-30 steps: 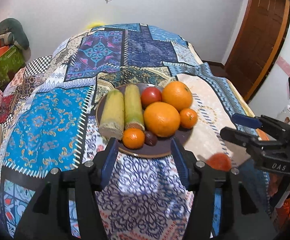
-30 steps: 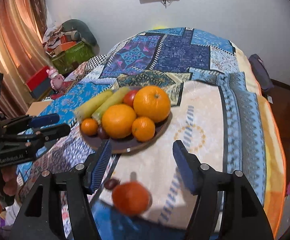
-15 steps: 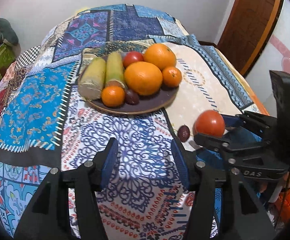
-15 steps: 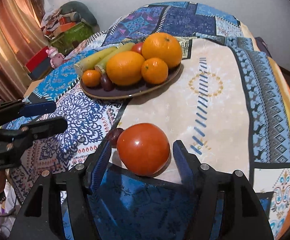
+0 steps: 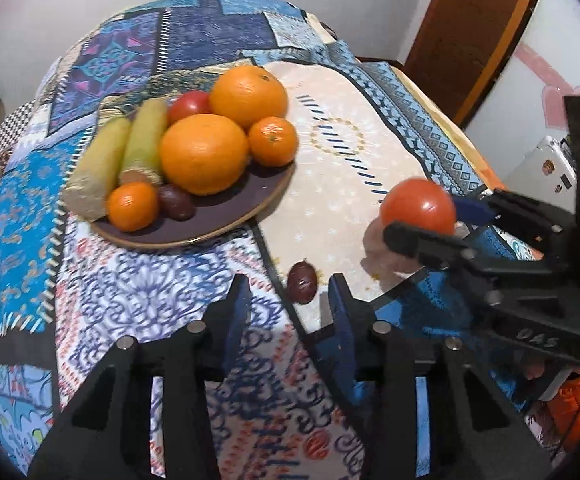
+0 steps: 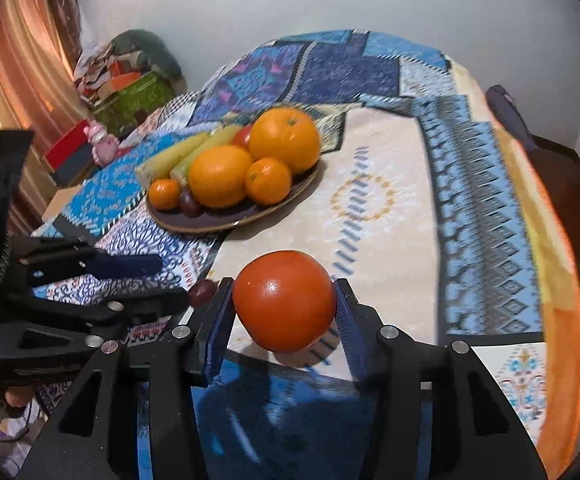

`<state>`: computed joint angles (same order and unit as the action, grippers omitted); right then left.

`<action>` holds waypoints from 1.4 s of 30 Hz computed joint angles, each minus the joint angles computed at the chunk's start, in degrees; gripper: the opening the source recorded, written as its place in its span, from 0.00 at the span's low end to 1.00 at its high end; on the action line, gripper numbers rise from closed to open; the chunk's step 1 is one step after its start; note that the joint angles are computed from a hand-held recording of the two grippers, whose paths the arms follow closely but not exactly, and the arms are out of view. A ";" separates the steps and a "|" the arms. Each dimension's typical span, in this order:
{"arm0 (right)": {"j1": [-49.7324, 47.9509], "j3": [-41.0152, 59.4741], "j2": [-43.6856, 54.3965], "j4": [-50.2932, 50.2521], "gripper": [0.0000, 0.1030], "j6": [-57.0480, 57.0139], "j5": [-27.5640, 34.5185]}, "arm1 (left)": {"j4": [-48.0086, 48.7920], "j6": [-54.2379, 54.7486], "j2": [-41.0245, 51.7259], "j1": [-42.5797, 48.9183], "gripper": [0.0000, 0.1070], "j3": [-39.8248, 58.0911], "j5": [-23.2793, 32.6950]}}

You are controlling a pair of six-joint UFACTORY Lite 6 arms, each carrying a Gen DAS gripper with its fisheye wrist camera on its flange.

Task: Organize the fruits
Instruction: 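Grasp a second dark red grape with left gripper while right gripper grasps the red tomato, then lower the grape onto the plate with left gripper while right gripper sets the tomato there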

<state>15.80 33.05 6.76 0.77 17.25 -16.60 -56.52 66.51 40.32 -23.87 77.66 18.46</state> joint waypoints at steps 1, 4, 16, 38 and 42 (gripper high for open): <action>-0.69 -0.87 -1.21 -0.90 0.44 0.82 -0.08 | 1.23 -1.36 0.76 -0.42 0.35 0.89 -0.01; -2.15 -1.69 -2.50 -3.70 0.44 3.44 -0.20 | 7.48 -8.03 4.27 -1.76 0.28 5.10 0.32; -2.63 -0.80 -2.05 -7.62 0.44 7.21 -0.34 | 4.58 -4.36 5.65 -1.67 0.14 5.92 -1.31; 1.60 23.33 11.03 -1.70 0.44 -2.40 4.51 | -0.89 -1.23 -0.07 11.64 0.14 12.86 3.84; 1.74 29.80 15.57 -1.71 0.44 -3.61 6.37 | 2.97 -6.21 3.40 12.54 0.14 19.18 4.53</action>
<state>17.54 62.85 22.33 -0.94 13.64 -10.23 -53.54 60.30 43.72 -11.32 96.84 22.99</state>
